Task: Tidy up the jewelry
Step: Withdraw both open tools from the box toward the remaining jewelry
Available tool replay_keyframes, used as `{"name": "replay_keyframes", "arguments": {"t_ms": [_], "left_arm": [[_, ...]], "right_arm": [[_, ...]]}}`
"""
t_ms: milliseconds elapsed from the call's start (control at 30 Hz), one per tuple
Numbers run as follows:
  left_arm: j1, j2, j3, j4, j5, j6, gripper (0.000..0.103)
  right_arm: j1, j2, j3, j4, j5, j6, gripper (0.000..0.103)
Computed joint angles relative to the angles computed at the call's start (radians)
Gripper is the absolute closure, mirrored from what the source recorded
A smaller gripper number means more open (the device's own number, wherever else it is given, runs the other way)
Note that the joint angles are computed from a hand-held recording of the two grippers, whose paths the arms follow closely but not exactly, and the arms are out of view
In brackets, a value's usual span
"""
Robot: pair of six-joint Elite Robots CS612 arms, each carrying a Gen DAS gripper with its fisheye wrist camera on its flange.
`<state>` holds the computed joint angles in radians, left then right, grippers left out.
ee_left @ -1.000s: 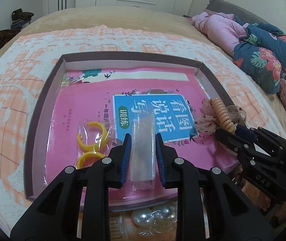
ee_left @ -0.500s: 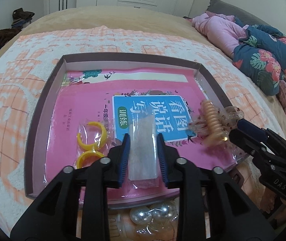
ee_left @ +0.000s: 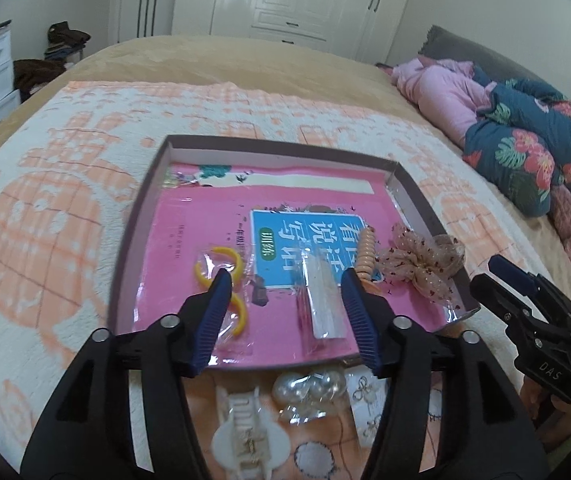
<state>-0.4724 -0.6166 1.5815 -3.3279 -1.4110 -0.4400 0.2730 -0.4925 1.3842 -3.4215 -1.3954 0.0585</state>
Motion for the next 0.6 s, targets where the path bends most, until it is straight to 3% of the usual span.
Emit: {"name": "replay_keyframes", "arguments": {"t_ms": [300,600], "left_arm": [[-0.007,-0.037,0.076,-0.092,0.037,-0.016,0.039],[-0.01,-0.058,0.133,-0.142,0.061,-0.027,0.038]], "right_arm": [[0.008,-0.027,0.053,-0.061,0.009,0.001,0.031],[0.018,-0.051,0.099,-0.089,0.017,0.002,0.03]]}}
